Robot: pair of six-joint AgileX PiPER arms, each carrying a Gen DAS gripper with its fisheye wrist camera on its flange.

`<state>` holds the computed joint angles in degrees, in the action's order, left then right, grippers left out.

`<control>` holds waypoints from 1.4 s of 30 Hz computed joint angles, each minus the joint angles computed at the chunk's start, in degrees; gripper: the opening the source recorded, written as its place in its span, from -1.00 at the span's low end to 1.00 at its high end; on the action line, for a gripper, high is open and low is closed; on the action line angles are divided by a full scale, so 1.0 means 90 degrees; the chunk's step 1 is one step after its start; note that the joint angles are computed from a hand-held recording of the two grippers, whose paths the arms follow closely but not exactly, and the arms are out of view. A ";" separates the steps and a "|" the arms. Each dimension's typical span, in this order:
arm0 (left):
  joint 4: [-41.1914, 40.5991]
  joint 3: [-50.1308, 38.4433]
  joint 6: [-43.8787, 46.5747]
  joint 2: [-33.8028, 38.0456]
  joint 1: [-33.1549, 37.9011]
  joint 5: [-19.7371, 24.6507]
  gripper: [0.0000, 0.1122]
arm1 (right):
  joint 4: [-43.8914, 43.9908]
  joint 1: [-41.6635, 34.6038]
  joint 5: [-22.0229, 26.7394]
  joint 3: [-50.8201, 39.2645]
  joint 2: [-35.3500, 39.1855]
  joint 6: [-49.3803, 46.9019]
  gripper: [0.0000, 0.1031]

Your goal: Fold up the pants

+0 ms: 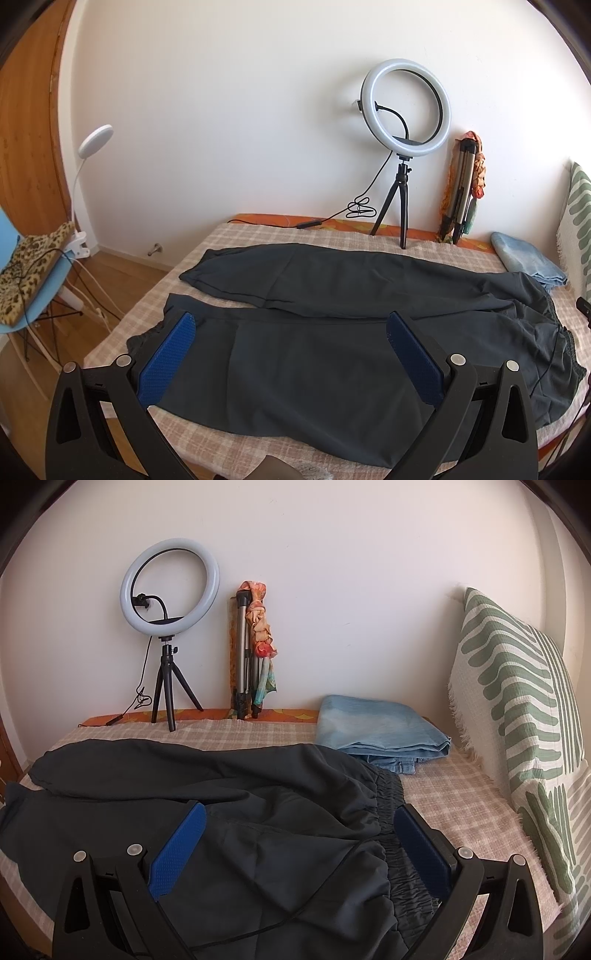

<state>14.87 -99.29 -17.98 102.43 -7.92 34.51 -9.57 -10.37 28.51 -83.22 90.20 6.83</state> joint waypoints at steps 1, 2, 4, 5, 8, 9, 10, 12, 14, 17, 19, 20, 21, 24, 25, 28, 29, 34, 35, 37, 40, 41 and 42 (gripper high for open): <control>-0.0018 0.0007 0.0012 -0.0004 0.0006 -0.0006 0.83 | -0.0006 0.0002 -0.0006 0.0006 -0.0002 0.0005 0.99; -0.0038 0.0004 0.0029 -0.0001 0.0014 -0.0006 0.83 | -0.0030 0.0007 -0.0009 0.0007 -0.0001 0.0031 0.99; -0.0018 0.0009 0.0011 -0.0004 0.0006 -0.0006 0.83 | -0.0034 0.0008 -0.0013 0.0008 0.0002 0.0033 0.99; -0.0005 0.0014 0.0001 -0.0006 0.0002 -0.0011 0.83 | -0.0028 0.0008 -0.0005 0.0009 0.0001 0.0027 0.99; 0.0046 0.0048 -0.0046 -0.0020 -0.0001 -0.0028 0.83 | -0.0035 0.0015 -0.0005 0.0014 -0.0006 0.0022 0.99; 0.0063 0.0057 -0.0068 -0.0021 -0.0001 -0.0035 0.83 | -0.0059 0.0026 -0.0007 0.0023 -0.0012 0.0038 0.99; 0.0070 0.0061 -0.0077 -0.0023 0.0003 -0.0039 0.83 | -0.0028 0.0022 -0.0003 0.0022 -0.0012 0.0017 0.99; 0.0099 0.0095 -0.0117 -0.0038 0.0003 -0.0068 0.83 | 0.0010 0.0023 0.0008 0.0011 -0.0009 -0.0014 0.99; 0.0111 0.0120 -0.0146 -0.0049 0.0013 -0.0089 0.83 | 0.0001 0.0038 0.0001 0.0007 -0.0006 -0.0023 0.99; 0.0076 0.0112 -0.0164 -0.0042 0.0030 -0.0071 0.83 | -0.0034 0.0058 -0.0021 0.0025 -0.0001 -0.0023 0.99; -0.0007 0.0072 -0.0125 -0.0023 0.0053 -0.0048 0.83 | -0.0045 0.0077 -0.0019 0.0025 0.0015 -0.0028 0.99; 0.0005 0.0064 -0.0140 -0.0023 0.0054 -0.0043 0.83 | -0.0031 0.0079 -0.0013 0.0021 0.0024 -0.0043 0.99; 0.0043 0.0068 -0.0169 -0.0026 0.0048 -0.0048 0.83 | -0.0028 0.0087 -0.0001 0.0009 0.0034 -0.0047 0.99; 0.0221 0.0071 -0.0277 -0.0022 0.0012 -0.0034 0.83 | -0.0033 0.0106 -0.0010 -0.0002 0.0045 -0.0056 0.99; 0.0236 0.0076 -0.0278 -0.0021 0.0007 -0.0029 0.83 | -0.0048 0.0118 -0.0018 0.0002 0.0044 -0.0048 0.99; 0.0241 0.0059 -0.0237 0.0004 -0.0003 0.0009 0.83 | -0.0078 0.0157 -0.0016 -0.0022 0.0073 -0.0026 0.99; 0.0277 0.0072 -0.0238 0.0002 -0.0013 0.0004 0.83 | -0.0067 0.0166 -0.0026 -0.0023 0.0081 -0.0029 0.99; 0.0358 0.0122 -0.0267 -0.0019 -0.0028 -0.0037 0.83 | -0.0087 0.0228 -0.0060 -0.0006 0.0090 -0.0013 0.99; 0.0339 0.0130 -0.0251 -0.0022 -0.0024 -0.0045 0.83 | -0.0094 0.0253 -0.0064 0.0000 0.0089 0.0000 0.99; 0.0275 0.0110 -0.0200 -0.0014 -0.0018 -0.0023 0.83 | -0.0102 0.0298 -0.0081 -0.0001 0.0097 -0.0010 0.99; 0.0147 0.0168 -0.0120 -0.0038 0.0039 -0.0110 0.83 | -0.0153 0.0382 -0.0105 -0.0005 0.0109 0.0017 0.99; 0.0101 0.0192 -0.0094 -0.0049 0.0059 -0.0140 0.83 | -0.0139 0.0403 -0.0106 -0.0012 0.0113 0.0007 0.99; 0.0079 0.0207 -0.0088 -0.0056 0.0075 -0.0157 0.83 | -0.0145 0.0427 -0.0107 -0.0021 0.0118 0.0015 0.99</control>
<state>15.58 -97.42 -18.78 101.93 -7.25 33.10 -10.87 -6.52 27.54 -83.42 91.26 6.97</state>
